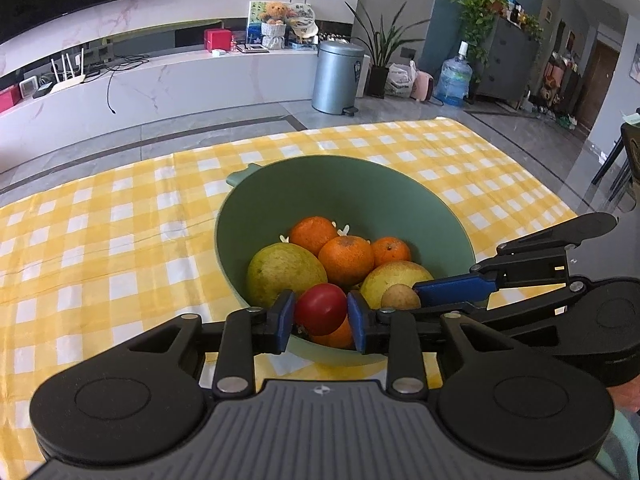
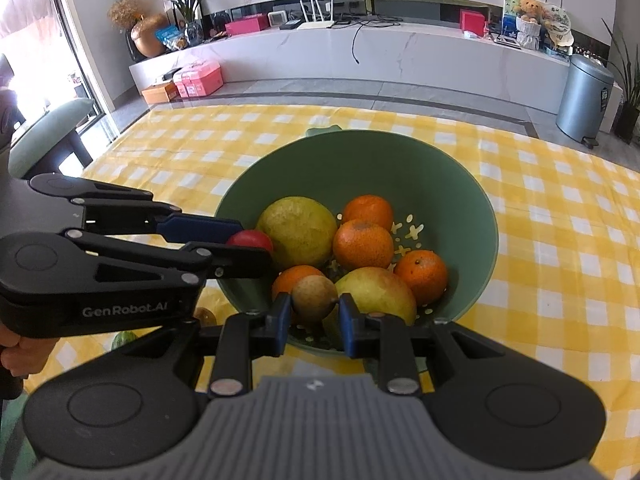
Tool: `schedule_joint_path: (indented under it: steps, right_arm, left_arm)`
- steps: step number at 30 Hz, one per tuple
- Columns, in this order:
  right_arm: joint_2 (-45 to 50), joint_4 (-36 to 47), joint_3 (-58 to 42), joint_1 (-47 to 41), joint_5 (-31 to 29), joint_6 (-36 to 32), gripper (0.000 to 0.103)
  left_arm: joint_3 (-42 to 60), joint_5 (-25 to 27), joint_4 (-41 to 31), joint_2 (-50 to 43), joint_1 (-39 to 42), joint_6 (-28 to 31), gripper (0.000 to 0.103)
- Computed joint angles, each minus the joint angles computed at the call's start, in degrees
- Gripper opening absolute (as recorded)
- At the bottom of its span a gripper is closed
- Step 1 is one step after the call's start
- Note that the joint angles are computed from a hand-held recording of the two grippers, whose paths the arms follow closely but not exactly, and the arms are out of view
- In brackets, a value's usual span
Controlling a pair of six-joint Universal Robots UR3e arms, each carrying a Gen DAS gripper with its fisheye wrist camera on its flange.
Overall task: Organize fruits
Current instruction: 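Lower the tomato and kiwi into the colander and open both tools, then withdraw both tools from the colander toward the remaining kiwis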
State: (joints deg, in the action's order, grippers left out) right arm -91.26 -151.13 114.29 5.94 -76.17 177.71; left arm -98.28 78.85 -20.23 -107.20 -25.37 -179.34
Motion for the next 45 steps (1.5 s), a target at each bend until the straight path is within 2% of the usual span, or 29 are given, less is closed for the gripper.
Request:
schedule_joint_path:
  steps: [2, 5, 10, 14, 19, 27, 30, 34, 39, 43, 45]
  right_arm:
    - [0.6, 2.0, -1.7, 0.1, -0.2, -0.4, 0.022]
    - [1.8, 4.9, -4.5, 1.0, -1.3, -1.1, 0.022]
    - [3.5, 8.0, -8.2, 2.2, -2.6, -1.3, 0.022]
    - [5.5, 10.6, -11.7, 3.2, -3.6, -0.5, 0.022]
    - [7.9, 13.9, -15.8, 4.5, -5.0, 0.6, 0.022]
    - [9.2, 15.3, -17.6, 5.8, -6.2, 2.2, 0.023]
    - [8.7, 14.7, -17.0, 5.6, -6.3, 2.6, 0.025]
    - [7.4, 13.0, -15.5, 5.3, -6.4, 3.1, 0.034]
    - [1.9, 5.9, -8.6, 5.8, -8.1, 4.2, 0.034]
    - [-4.7, -2.1, 0.2, 6.1, -10.1, 6.4, 0.049]
    - [-8.5, -6.3, 5.4, 6.1, -10.9, 8.9, 0.052]
  left_arm:
    - [-1.0, -1.6, 0.7, 0.7, 0.9, -0.8, 0.039]
    - [-3.5, -3.9, 3.5, 2.0, 2.3, -2.5, 0.055]
    - [-8.0, -4.8, 10.1, 4.7, 3.5, -5.3, 0.056]
    - [-11.4, -5.2, 12.7, 7.3, 4.8, -7.2, 0.057]
    - [-14.6, -6.9, 11.8, 10.5, 6.9, -8.6, 0.057]
    - [-15.0, -3.7, 5.9, 13.0, 6.2, -8.1, 0.058]
    - [-15.6, -2.7, 5.0, 13.7, 5.9, -7.5, 0.058]
    - [-16.9, -2.3, 4.7, 15.1, 5.8, -7.1, 0.058]
    - [-18.3, -1.8, 4.6, 16.4, 5.5, -7.1, 0.058]
    - [-19.5, 0.2, 5.2, 16.8, 4.5, -7.2, 0.058]
    - [-19.8, 0.6, 5.2, 17.0, 4.1, -7.1, 0.058]
